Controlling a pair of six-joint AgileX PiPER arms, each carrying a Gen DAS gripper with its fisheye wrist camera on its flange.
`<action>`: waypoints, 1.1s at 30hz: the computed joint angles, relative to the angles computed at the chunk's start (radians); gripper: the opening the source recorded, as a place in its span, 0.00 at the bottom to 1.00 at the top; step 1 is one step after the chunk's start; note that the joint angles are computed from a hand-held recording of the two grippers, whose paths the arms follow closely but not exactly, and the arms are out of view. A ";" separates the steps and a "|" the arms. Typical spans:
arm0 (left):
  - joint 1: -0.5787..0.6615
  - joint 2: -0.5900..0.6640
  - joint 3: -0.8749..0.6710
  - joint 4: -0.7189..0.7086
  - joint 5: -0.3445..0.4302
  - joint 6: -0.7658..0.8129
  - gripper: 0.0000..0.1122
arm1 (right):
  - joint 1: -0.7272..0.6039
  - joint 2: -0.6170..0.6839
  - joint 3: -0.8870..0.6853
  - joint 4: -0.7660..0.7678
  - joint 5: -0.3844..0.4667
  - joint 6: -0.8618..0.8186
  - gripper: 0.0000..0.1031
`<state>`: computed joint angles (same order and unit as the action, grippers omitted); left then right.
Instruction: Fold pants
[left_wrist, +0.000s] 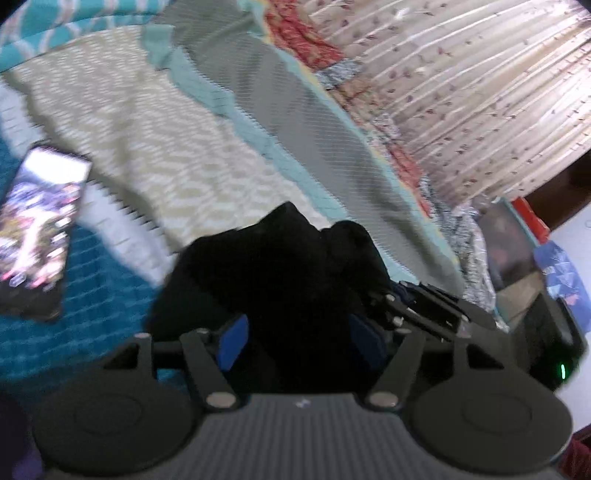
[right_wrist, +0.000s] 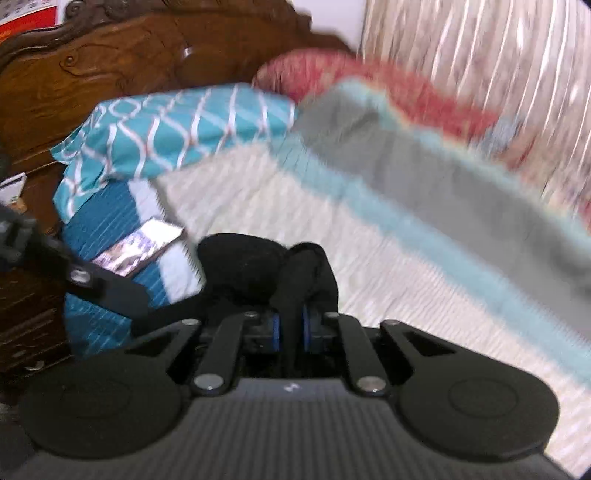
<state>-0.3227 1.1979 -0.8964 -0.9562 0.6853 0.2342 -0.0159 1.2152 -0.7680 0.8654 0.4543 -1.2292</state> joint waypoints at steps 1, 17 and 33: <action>-0.008 0.017 -0.013 -0.028 -0.008 0.023 0.77 | 0.030 -0.027 0.026 -0.001 -0.052 -0.026 0.13; 0.070 0.099 0.064 -0.114 -0.020 0.060 0.12 | 0.115 -0.179 0.247 0.100 -0.026 -0.451 0.14; -0.138 -0.120 0.042 0.772 -0.218 -0.638 0.59 | -0.016 -0.108 0.155 -0.046 0.301 -0.274 0.57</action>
<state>-0.4608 1.0783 -0.8540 -0.1847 0.4675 -0.4035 -0.0317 1.1072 -0.6129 0.8196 0.7556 -1.5034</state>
